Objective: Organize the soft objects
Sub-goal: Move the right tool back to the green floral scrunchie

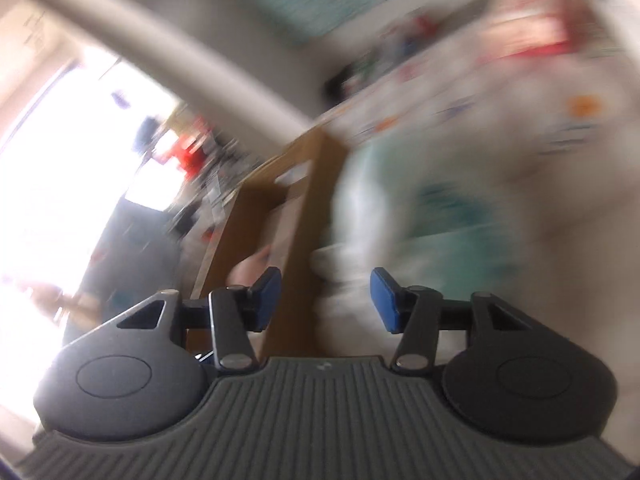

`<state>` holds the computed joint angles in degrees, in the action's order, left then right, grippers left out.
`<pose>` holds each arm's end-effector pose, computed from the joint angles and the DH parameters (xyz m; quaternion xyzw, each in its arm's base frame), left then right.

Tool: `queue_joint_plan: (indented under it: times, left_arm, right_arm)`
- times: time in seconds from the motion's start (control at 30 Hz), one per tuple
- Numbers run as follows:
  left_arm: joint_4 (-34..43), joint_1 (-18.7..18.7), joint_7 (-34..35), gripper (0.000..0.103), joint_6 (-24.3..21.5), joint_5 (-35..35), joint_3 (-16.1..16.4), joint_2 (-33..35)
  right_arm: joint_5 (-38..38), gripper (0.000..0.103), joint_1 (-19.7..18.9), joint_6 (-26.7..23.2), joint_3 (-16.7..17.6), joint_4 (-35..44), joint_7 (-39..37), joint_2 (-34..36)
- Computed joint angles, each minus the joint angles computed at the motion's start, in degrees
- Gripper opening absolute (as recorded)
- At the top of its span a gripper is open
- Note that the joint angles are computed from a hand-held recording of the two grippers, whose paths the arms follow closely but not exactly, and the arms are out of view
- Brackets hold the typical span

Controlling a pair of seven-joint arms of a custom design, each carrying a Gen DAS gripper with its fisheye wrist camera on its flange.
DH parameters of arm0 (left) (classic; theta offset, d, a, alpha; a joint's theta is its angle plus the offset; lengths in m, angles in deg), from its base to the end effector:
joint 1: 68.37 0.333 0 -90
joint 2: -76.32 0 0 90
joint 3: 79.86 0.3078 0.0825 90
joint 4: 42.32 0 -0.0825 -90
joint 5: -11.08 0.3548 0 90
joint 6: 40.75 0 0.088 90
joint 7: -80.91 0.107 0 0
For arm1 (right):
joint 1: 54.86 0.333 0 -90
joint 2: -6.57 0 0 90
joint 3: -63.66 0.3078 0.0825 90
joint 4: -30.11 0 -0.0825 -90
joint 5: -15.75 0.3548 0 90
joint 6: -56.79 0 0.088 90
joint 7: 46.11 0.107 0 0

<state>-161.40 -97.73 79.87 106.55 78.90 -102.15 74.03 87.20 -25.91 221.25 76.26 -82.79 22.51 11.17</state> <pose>0.3277 -0.4422 0.4992 -0.5607 0.6808 -0.3783 0.2811 0.4715 0.3424 0.5001 -0.6135 0.6171 0.1237 0.4770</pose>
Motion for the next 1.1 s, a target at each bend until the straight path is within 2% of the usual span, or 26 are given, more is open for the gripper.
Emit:
queue_joint_plan:
  times: [0.07, 0.13, 0.17, 0.23, 0.3, 0.47, 0.57, 0.63, 0.7, 0.77, 0.87, 1.1]
  left_arm:
    - [4.01, -0.84, 0.25, 0.071, 0.41, 1.07, -0.35, 4.84]
    - [7.45, -2.68, 0.83, 0.071, 0.30, 1.64, 0.15, 8.91]
    - [8.80, -3.67, 1.04, 0.071, 0.22, 1.75, 0.65, 10.55]
    - [11.44, -5.53, 2.43, 0.071, 0.02, 0.77, 1.54, 13.64]
    - [13.13, -7.20, 3.86, 0.071, -0.51, -0.38, 2.54, 15.69]
    - [15.11, -10.24, 7.90, 0.071, -1.73, -3.45, 4.58, 17.92]
    - [15.12, -11.10, 9.00, 0.071, -2.24, -3.73, 5.34, 18.02]
    - [14.79, -11.31, 9.65, 0.071, -2.28, -4.20, 5.49, 17.93]
    - [13.68, -11.02, 10.80, 0.071, -1.51, -5.45, 5.43, 17.30]
    - [13.76, -10.72, 12.34, 0.071, -0.64, -6.89, 5.28, 17.85]
    - [13.90, -10.93, 14.76, 0.071, -0.12, -8.02, 5.35, 18.52]
    - [14.32, -11.39, 17.33, 0.071, 1.55, -10.74, 5.85, 19.70]
  right_arm:
    - [-5.76, 0.053, -1.13, 2.63, -1.94, -6.25, 6.40, -3.95]
    - [-15.01, 0.054, -2.62, 4.87, -3.52, -11.47, 14.54, -6.76]
    - [-20.31, 0.054, -3.71, 5.17, -4.22, -13.42, 18.94, -7.64]
    - [-25.86, 0.054, -5.36, 5.34, -5.42, -15.58, 22.84, -8.16]
    - [-29.01, 0.054, -6.61, 5.41, -6.44, -15.80, 24.17, -7.16]
    - [-30.25, 0.054, -9.36, 2.11, -7.36, -10.39, 19.73, -0.42]
    - [-36.96, 0.054, -9.97, -1.01, -7.91, -6.59, 24.32, 3.91]
    - [-38.12, 0.054, -10.24, -1.78, -7.25, -6.54, 25.19, 4.34]
    - [-34.13, 0.054, -11.10, -2.10, -5.29, -7.32, 22.07, 3.61]
    - [-22.55, 0.054, -12.65, -4.92, -2.74, -8.54, 13.89, 1.67]
    - [-10.90, 0.054, -12.22, -10.30, -2.61, -9.05, 6.54, 1.12]
    - [5.33, 0.056, -9.82, -17.95, -3.08, -9.04, -4.80, 0.50]
